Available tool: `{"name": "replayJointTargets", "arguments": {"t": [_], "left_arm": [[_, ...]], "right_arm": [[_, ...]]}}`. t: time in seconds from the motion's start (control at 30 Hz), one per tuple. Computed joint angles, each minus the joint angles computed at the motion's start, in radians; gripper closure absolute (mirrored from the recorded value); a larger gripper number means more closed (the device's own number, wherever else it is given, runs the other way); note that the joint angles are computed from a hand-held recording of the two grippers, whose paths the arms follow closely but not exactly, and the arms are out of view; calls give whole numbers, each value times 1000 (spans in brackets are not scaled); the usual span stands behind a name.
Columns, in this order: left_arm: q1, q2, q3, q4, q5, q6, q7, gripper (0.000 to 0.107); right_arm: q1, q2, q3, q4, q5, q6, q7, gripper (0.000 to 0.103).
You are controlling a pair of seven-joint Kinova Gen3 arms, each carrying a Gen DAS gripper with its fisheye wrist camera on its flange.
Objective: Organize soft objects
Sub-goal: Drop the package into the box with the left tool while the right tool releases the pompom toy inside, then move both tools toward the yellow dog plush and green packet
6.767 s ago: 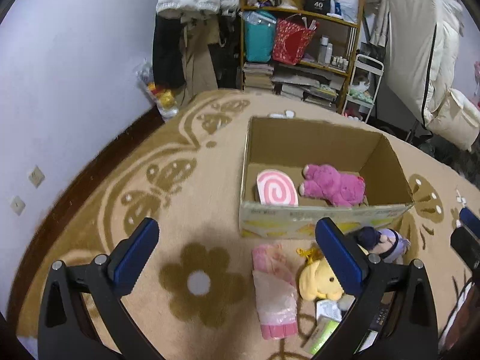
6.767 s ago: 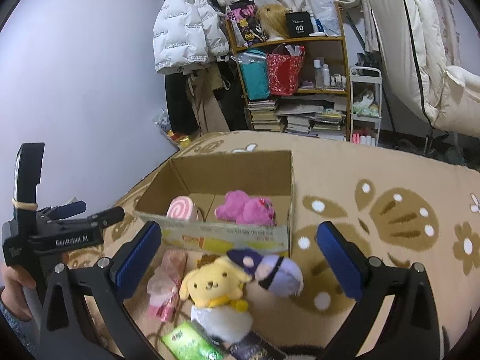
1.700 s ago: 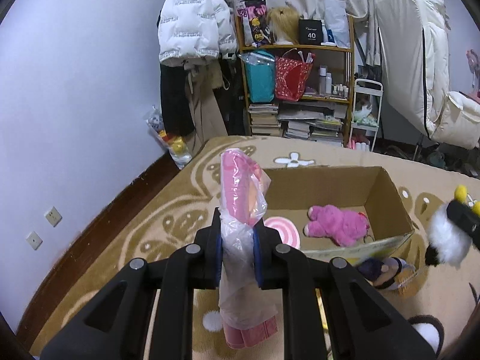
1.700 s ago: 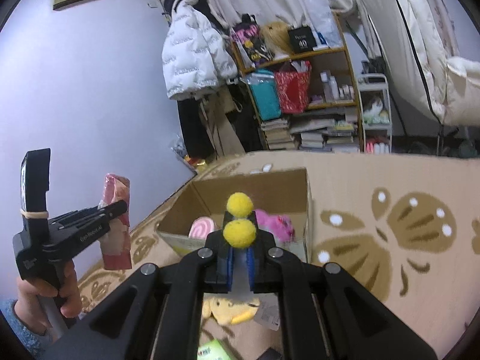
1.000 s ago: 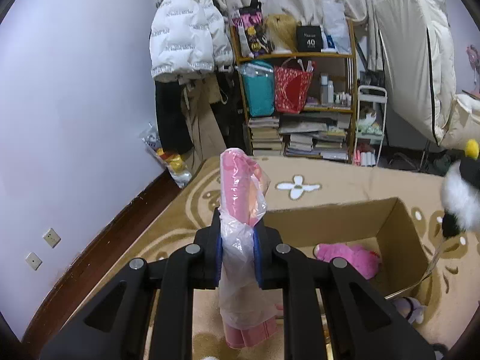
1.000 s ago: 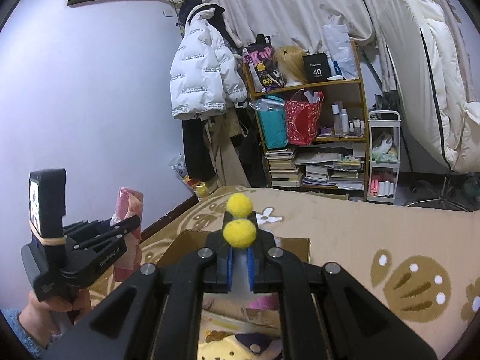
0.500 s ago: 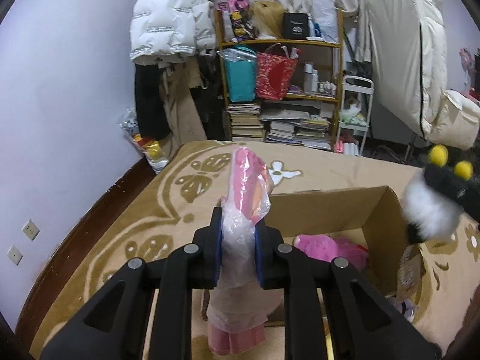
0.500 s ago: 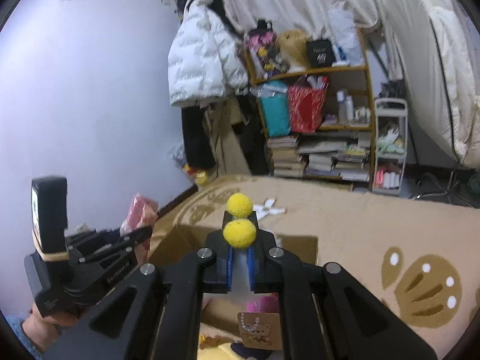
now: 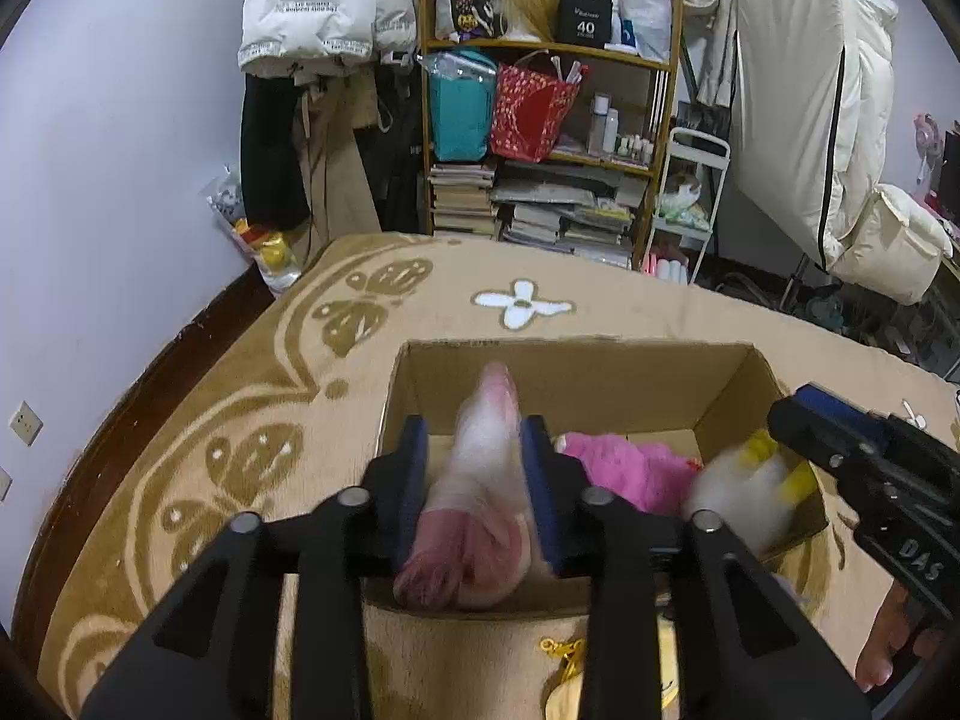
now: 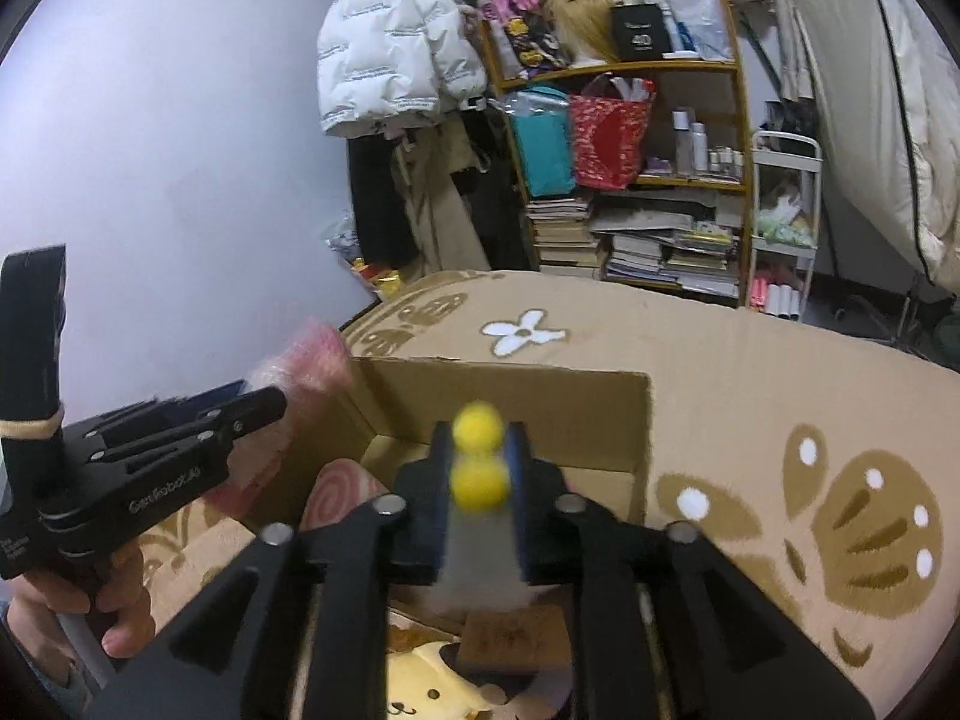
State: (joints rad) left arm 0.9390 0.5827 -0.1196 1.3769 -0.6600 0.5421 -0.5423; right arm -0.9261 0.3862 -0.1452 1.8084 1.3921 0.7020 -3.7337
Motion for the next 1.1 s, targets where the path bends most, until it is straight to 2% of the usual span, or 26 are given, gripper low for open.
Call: {"name": "replayJointTargets", "arguments": {"t": [0.03, 0.07, 0.13, 0.17, 0.23, 0.27, 0.37, 0.43, 0.53, 0.7, 0.83, 0.93, 1.1], "left_arm": [[2, 0, -1, 1, -2, 5, 5, 54], [20, 0, -20, 3, -14, 12, 26, 41], [56, 0, -54, 8, -53, 25, 78, 34], [53, 0, -47, 3, -61, 39, 80, 30], [36, -1, -20, -8, -59, 66, 68, 20], [28, -2, -7, -10, -55, 79, 62, 16], [48, -7, -18, 1, -87, 109, 108, 12], [46, -15, -7, 8, -101, 127, 123, 9], [40, -43, 12, 36, -119, 131, 143, 7], [29, -85, 52, 77, -143, 144, 155, 5], [-17, -117, 125, 94, -90, 166, 84, 5], [18, -138, 115, 124, -126, 176, 116, 5], [22, -168, 151, 161, -135, 189, 137, 5]], "right_arm": [[-2, -2, 1, 4, 4, 4, -12, 63], [-5, -6, 2, 11, 16, 7, -33, 59], [-2, -13, -3, 19, 22, 10, -47, 53], [2, -16, -7, 18, 15, 10, -42, 51], [12, -24, -14, 18, -8, 0, -31, 36], [12, -25, -16, 16, -18, -1, -27, 32], [7, -31, -15, 15, -41, 7, -25, 21], [-2, -36, -13, 16, -47, 18, -35, 11], [-17, -42, -18, 20, -50, 45, -46, 2], [-38, -61, -34, 15, -78, 86, -28, 0], [-61, -74, -47, 11, -101, 129, -5, 0], [-80, -84, -60, 7, -126, 164, 8, 0], [-112, -100, -79, 15, -145, 208, 0, 0]]}}
